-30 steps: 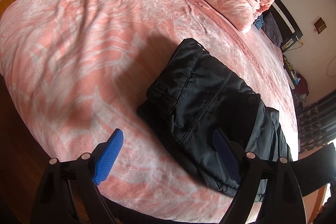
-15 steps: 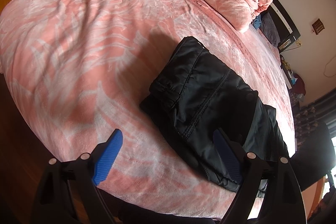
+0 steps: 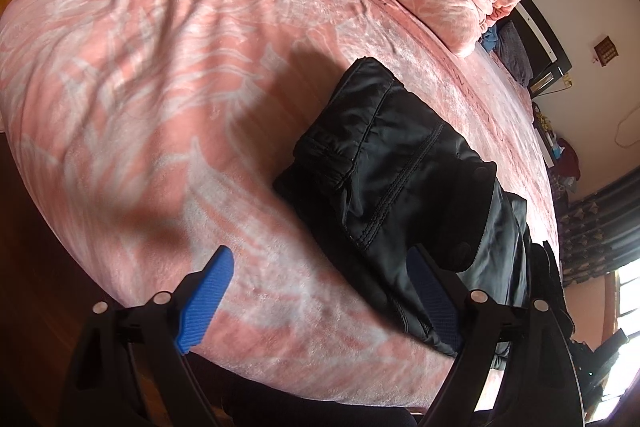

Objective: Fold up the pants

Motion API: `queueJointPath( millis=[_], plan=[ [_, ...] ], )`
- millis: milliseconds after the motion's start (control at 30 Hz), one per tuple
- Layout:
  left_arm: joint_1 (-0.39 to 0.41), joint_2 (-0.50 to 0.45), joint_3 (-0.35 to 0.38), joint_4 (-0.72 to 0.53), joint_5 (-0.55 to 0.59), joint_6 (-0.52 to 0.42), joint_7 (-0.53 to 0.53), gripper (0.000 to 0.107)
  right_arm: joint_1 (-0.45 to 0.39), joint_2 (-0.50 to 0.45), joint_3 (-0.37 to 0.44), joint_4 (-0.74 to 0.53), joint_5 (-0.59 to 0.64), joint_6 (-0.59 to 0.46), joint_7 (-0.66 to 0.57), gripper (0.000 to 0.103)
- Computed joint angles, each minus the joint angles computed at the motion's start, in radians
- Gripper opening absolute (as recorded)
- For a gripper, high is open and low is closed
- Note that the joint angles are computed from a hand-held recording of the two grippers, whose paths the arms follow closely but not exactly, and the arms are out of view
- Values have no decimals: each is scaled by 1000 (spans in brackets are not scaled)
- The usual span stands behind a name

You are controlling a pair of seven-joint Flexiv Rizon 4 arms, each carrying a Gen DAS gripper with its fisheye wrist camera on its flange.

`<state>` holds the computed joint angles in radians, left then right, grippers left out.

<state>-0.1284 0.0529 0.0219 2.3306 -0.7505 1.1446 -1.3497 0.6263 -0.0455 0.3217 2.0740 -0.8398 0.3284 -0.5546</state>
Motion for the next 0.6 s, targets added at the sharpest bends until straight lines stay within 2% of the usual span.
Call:
queueJointPath(
  millis=[100,167,267,333,400,433,533,600],
  plan=[
    [1,-2,1,3,-1,-4,1,89,-2,-11,0,13,17,40,5,22],
    [1,-4,1,5,-9,-8,6,89,-18,1,-4,36,57,128,8,45],
    [3,-6,1,4,-9,-13,10,89,-39,25,-8,69,82,250,7,51],
    [4,-7,1,5,-15,-16,15,89,-62,63,-10,84,164,331,-15,51],
    [4,-7,1,5,-26,-13,23,89,-102,131,-24,119,343,520,-62,75],
    [4,-7,1,5,-28,-11,26,89,-116,157,-30,128,430,591,-83,91],
    [4,-16,-2,2,-33,-8,32,90,-158,196,-40,109,526,618,-76,91],
    [3,-21,-5,2,-44,-7,33,90,-185,193,-44,81,540,590,-32,84]
  ],
)
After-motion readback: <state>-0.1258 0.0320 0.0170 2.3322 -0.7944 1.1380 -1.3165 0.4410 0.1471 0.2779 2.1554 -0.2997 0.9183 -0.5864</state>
